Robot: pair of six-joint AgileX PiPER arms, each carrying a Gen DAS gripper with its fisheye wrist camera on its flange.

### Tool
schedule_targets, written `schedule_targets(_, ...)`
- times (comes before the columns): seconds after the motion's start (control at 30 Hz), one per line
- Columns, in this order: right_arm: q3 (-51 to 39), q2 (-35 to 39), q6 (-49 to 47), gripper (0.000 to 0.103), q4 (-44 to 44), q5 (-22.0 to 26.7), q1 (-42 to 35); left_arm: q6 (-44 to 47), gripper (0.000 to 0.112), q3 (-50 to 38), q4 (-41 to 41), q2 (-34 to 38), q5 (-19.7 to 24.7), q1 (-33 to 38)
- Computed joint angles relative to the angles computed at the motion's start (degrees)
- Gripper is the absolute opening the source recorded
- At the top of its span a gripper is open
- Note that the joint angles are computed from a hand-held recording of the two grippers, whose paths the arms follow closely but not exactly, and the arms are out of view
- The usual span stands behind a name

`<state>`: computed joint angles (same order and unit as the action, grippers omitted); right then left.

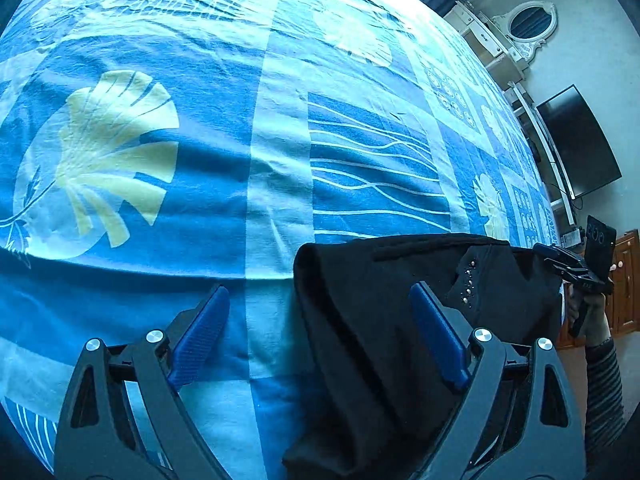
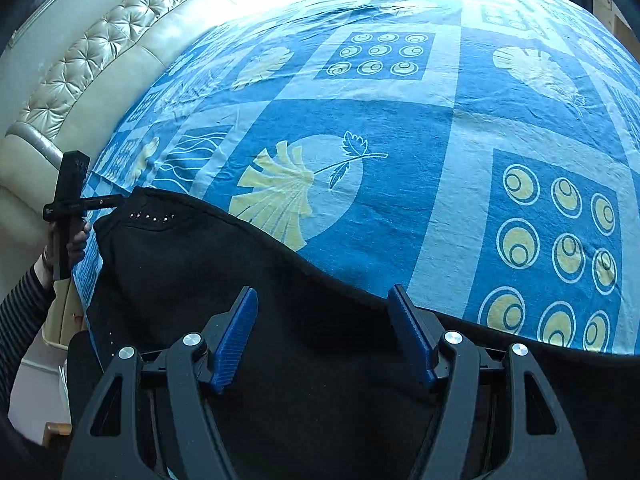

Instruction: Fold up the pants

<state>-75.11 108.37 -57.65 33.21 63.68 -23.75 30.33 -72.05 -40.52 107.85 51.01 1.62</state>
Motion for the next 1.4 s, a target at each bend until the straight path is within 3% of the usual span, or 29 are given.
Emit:
schedule_targets(0.1, -2.72, 2.64, 0.39, 0.067, -1.33, 1.12, 0.77, 1.67, 0.091, -3.13, -2.6, 2.94, 3.34, -0.05)
schedule_targets(0.17, -4.99, 4.6, 1.02, 0.067, -1.62, 3.71, 0.82, 2.52, 0.075, -4.3, -3.31, 3.81, 4.87, -0.39)
schedule_targets(0.27, -6.66, 5.7, 1.05, 0.067, -3.28, 5.21, 1.26, 0.98, 0.063, -4.61, -0.73, 3.67, 4.38, -1.91)
schedule_targets(0.4, -7.21, 6.27, 1.02, 0.067, -4.76, 6.15, 1.16, 1.18, 0.054, -4.83, -0.68, 4.03, 5.0, -1.11)
schedule_targets(0.43, -6.33, 5.72, 0.76, 0.062, -5.82, 5.32, 1.65, 0.9, 0.052, -5.39, -1.01, 4.65, 5.4, -0.76)
schedule_targets(0.47, -4.78, 4.69, 0.64, 0.039, -7.62, 3.31, 2.62, 0.48, 0.048, -5.66, -0.92, 4.92, 5.39, -0.66)
schedule_targets(0.5, -3.64, 3.92, 0.94, 0.027, -8.95, 2.06, 3.49, -0.28, 0.042, -5.79, -0.13, 4.91, 4.72, -0.99)
schedule_targets(0.53, -2.25, 2.79, 0.85, 0.019, -9.03, 0.61, 3.95, -0.98, 0.021, -5.92, 0.65, 4.85, 4.06, -1.48)
schedule_targets(0.57, -0.8, 1.17, 0.57, 0.016, -8.92, -1.31, 4.27, -1.12, 0.007, -6.59, 0.16, 5.44, 4.9, -1.53)
schedule_targets(0.73, 2.03, -6.43, 0.54, 0.013, -5.72, -6.71, 3.5, -3.6, 0.005, -8.52, 2.46, 4.48, 4.77, -3.46)
schedule_targets(0.87, 6.41, -14.58, -1.19, 0.013, -4.66, -10.96, 3.22, 0.23, 0.005, -6.95, -4.33, 0.25, 6.01, -0.92)
schedule_targets(1.03, 18.87, -29.41, -10.91, 0.013, 0.08, -15.64, -0.37, 5.67, 0.005, -0.56, -12.04, -9.02, 8.89, 2.09)
schedule_targets(1.2, 32.74, -45.4, -24.27, 0.013, 6.56, -14.38, -9.2, 10.08, 0.005, 11.83, -14.4, -21.36, 10.23, 5.12)
schedule_targets(1.4, 48.97, -63.25, -43.52, 0.013, 10.11, -6.18, -25.82, 17.09, 0.005, 29.31, -16.4, -32.91, 14.06, 13.43)
